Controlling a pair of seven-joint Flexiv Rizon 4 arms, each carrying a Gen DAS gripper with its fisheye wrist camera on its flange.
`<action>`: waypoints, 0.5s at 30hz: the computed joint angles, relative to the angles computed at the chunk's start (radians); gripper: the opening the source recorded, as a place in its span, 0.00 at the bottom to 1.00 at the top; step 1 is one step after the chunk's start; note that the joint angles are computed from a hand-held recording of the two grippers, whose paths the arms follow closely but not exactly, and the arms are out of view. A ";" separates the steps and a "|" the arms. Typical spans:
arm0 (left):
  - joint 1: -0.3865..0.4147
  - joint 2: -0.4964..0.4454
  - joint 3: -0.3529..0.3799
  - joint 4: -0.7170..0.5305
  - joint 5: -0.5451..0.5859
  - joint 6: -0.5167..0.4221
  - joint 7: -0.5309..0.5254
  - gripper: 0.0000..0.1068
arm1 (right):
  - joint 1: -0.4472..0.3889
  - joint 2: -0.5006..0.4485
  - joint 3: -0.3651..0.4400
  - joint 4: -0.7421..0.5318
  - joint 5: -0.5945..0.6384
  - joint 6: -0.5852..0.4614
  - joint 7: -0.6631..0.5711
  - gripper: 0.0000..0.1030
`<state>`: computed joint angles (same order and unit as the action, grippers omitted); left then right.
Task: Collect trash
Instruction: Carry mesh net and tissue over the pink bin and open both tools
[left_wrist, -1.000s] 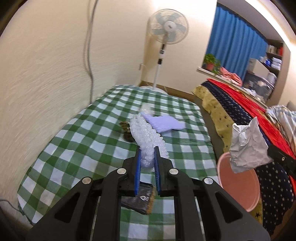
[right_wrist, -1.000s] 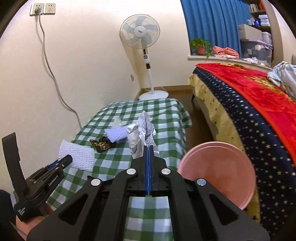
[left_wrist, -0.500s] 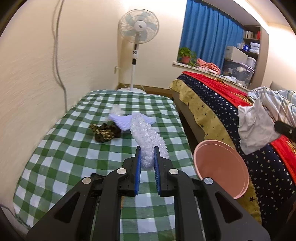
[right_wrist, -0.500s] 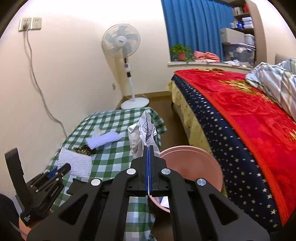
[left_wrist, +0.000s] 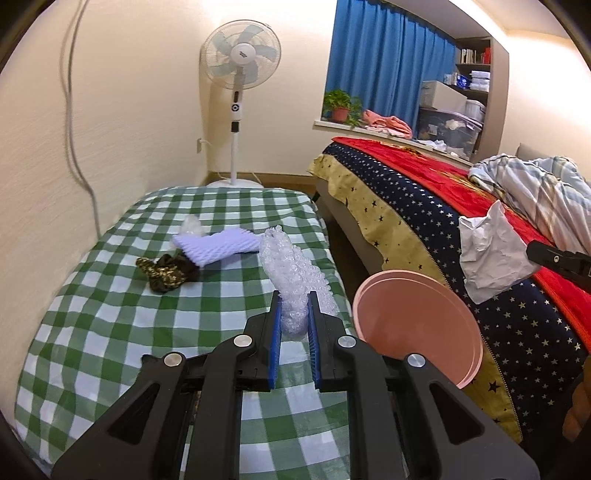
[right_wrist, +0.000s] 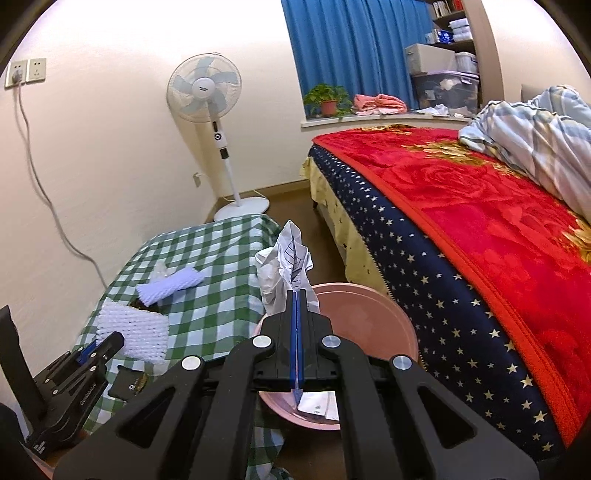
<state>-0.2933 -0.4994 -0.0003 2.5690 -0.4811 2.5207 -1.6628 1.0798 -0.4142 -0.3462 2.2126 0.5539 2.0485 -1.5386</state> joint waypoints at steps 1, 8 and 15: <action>0.001 -0.004 -0.001 -0.006 0.006 -0.001 0.002 0.12 | 0.002 -0.005 -0.006 -0.001 0.003 0.002 -0.002 0.00; -0.001 -0.037 -0.011 -0.050 0.036 -0.002 0.019 0.12 | -0.006 -0.037 -0.012 -0.019 0.002 -0.002 0.011 0.00; 0.037 -0.062 -0.029 -0.092 0.120 -0.015 -0.010 0.12 | 0.010 -0.064 -0.043 -0.030 -0.009 -0.019 0.039 0.00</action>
